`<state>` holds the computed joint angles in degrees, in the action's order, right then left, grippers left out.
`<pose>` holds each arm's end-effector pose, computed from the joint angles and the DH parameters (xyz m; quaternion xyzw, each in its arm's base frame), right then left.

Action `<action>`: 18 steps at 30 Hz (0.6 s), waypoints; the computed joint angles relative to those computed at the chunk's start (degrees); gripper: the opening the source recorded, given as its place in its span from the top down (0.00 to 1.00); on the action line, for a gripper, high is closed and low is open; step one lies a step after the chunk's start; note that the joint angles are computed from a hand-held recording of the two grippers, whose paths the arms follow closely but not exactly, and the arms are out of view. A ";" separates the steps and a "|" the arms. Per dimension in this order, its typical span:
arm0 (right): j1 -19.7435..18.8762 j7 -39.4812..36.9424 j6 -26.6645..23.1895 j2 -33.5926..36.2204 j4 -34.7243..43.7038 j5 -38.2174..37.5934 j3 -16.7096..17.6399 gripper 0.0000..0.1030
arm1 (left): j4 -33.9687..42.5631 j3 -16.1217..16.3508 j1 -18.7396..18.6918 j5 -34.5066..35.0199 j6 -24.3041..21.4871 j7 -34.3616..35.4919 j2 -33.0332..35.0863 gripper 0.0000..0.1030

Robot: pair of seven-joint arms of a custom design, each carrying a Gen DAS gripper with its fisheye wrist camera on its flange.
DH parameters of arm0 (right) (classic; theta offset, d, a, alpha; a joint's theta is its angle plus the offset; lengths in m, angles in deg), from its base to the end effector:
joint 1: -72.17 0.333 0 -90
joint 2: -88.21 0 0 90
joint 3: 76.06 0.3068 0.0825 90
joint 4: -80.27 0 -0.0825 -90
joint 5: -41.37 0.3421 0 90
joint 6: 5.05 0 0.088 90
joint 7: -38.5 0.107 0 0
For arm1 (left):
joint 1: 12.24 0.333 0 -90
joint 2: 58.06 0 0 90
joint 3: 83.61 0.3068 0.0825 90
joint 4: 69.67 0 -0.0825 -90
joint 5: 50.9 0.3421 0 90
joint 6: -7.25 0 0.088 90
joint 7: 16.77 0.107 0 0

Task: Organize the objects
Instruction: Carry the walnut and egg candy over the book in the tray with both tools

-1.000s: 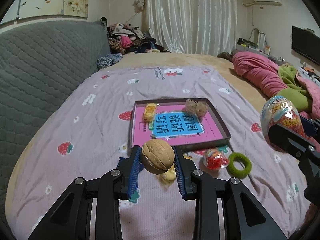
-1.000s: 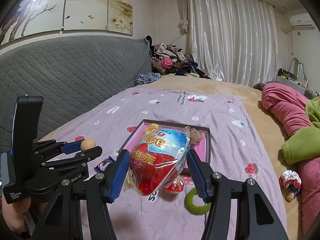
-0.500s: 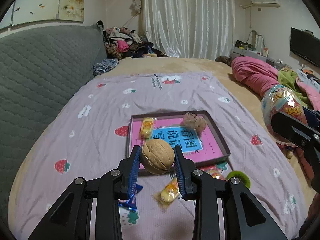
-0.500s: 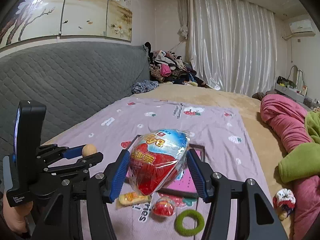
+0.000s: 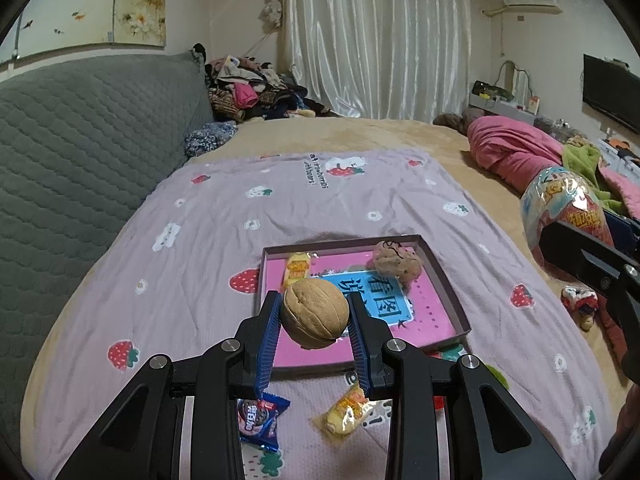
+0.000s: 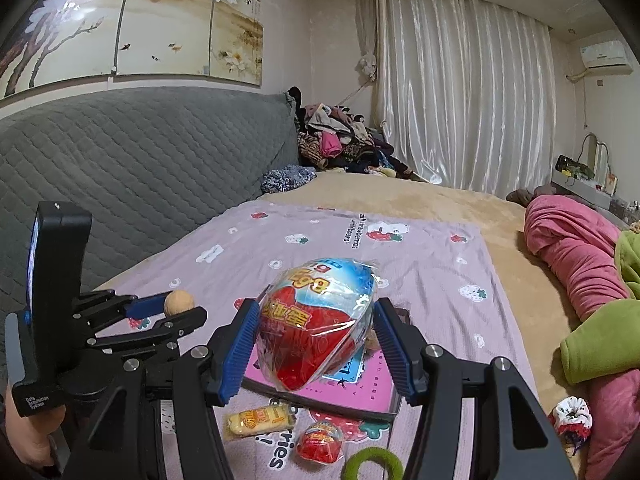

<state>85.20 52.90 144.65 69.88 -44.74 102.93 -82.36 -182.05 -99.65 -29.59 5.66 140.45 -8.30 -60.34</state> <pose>0.4677 0.0290 0.6001 -0.7702 0.3723 -0.2260 0.4659 0.4627 -0.2899 0.5456 -0.7147 0.5408 -0.2581 0.3607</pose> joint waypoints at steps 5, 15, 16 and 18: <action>-0.07 0.52 0.43 2.46 1.86 -0.22 0.42 0.43 | 1.18 0.88 0.54 -0.57 0.95 0.76 1.77 0.67; -0.87 -1.32 0.57 8.99 6.94 1.90 1.85 0.43 | 3.62 3.15 1.36 -0.03 3.35 1.37 6.00 0.67; -1.09 -1.63 0.62 9.85 7.63 2.23 2.07 0.43 | 4.05 3.48 1.48 0.17 3.71 1.49 6.67 0.67; -1.56 -2.00 0.70 11.75 9.22 2.82 2.62 0.43 | 5.00 4.05 1.60 0.06 4.26 2.01 7.78 0.67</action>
